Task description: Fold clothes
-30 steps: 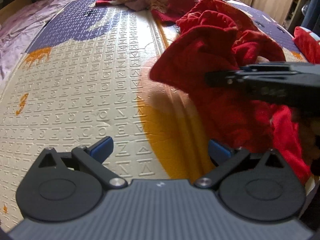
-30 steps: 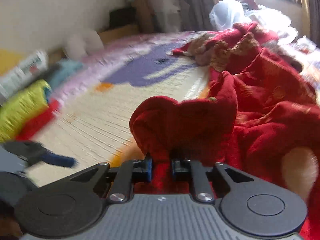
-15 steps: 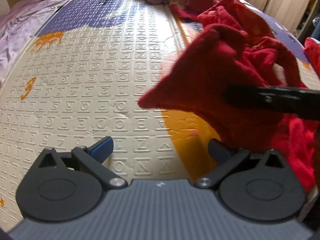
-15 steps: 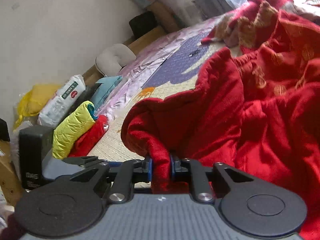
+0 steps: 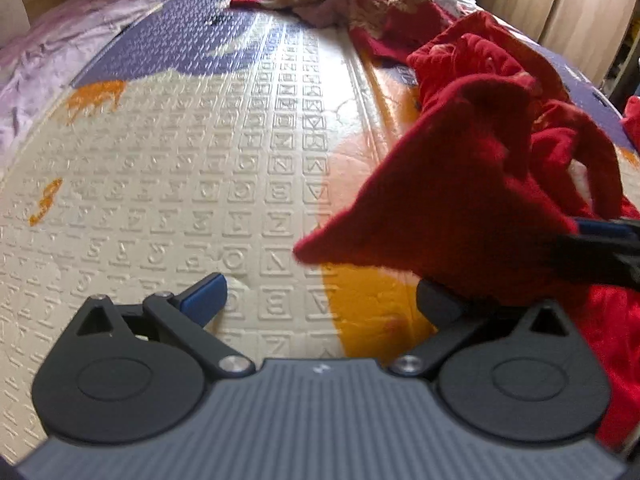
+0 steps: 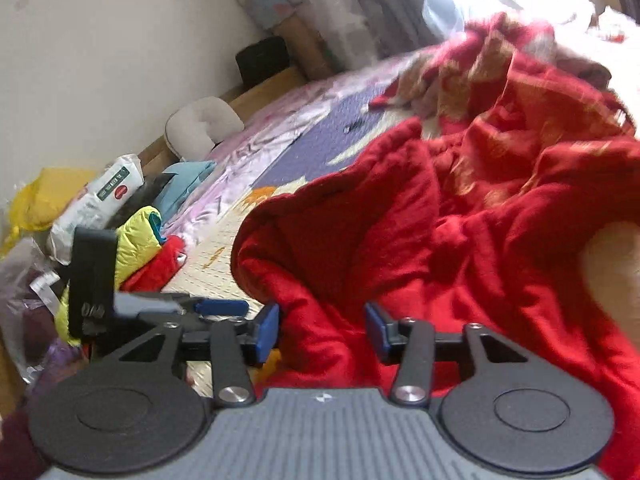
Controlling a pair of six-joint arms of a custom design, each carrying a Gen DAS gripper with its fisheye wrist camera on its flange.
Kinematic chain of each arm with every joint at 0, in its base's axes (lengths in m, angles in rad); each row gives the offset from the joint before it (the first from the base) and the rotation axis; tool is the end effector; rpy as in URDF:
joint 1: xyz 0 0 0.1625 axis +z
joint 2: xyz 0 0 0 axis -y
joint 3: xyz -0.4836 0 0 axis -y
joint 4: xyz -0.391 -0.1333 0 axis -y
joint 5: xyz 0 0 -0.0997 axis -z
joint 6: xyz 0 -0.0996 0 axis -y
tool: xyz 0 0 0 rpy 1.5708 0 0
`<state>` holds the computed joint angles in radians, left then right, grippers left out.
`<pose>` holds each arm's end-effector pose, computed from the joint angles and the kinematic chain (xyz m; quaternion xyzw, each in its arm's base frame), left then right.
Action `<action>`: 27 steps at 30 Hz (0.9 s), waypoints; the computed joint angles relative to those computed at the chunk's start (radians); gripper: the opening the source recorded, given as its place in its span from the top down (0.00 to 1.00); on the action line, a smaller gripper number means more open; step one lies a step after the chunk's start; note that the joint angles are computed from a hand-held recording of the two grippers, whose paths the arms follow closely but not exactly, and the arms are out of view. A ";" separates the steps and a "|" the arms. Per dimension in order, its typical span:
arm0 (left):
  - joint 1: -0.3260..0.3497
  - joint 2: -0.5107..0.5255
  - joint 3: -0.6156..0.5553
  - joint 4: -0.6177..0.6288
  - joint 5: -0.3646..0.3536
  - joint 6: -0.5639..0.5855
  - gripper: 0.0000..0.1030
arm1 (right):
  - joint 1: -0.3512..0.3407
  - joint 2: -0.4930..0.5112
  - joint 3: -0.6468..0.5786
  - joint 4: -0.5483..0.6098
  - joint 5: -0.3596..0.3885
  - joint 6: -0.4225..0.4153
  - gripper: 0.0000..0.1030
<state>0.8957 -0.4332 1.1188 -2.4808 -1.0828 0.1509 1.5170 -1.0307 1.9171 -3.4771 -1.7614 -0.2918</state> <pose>-0.3959 -0.7826 0.0544 0.3622 0.8941 -0.1671 0.2037 0.0803 -0.6366 0.3081 0.0570 -0.8682 0.4644 0.1654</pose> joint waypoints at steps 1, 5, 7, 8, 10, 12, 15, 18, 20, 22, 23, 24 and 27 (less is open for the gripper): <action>0.001 0.000 0.001 -0.006 -0.009 -0.005 0.00 | 0.002 0.000 0.018 -0.041 -0.010 -0.029 0.46; 0.001 0.001 0.012 -0.051 -0.014 0.007 0.00 | 0.003 0.026 0.077 -0.250 -0.077 -0.172 0.44; -0.001 0.002 0.022 -0.078 -0.013 0.030 0.00 | -0.016 0.035 0.103 -0.323 -0.063 -0.187 0.44; -0.001 0.002 0.026 -0.092 -0.012 0.043 0.00 | -0.028 0.033 0.114 -0.337 -0.044 -0.177 0.44; -0.001 0.004 0.032 -0.116 -0.012 0.071 0.02 | -0.046 0.028 0.128 -0.348 -0.011 -0.162 0.44; 0.000 0.006 0.037 -0.128 -0.021 0.095 0.05 | -0.054 0.021 0.130 -0.348 0.015 -0.157 0.44; 0.002 0.010 0.032 -0.127 -0.038 0.120 0.24 | -0.055 0.015 0.126 -0.336 0.051 -0.166 0.44; -0.001 0.019 0.032 -0.147 -0.039 0.157 0.38 | -0.051 0.016 0.119 -0.326 0.049 -0.187 0.44; -0.007 0.024 0.039 -0.170 -0.023 0.176 0.51 | -0.050 0.015 0.115 -0.321 0.044 -0.187 0.44; -0.012 0.026 0.046 -0.189 -0.003 0.185 0.59 | -0.048 0.015 0.113 -0.321 0.041 -0.187 0.44; -0.014 0.025 0.049 -0.195 0.000 0.186 0.73 | -0.048 0.015 0.113 -0.324 0.040 -0.188 0.44; -0.014 0.023 0.051 -0.197 0.004 0.182 0.79 | -0.047 0.014 0.114 -0.328 0.041 -0.188 0.44; -0.015 0.016 0.057 -0.197 0.016 0.165 0.85 | -0.045 0.012 0.118 -0.336 0.043 -0.183 0.44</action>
<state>0.8812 -0.4168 1.1759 -2.6777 -1.0665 0.3163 1.4716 -1.0190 2.0352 -3.8133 -1.7186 -0.4746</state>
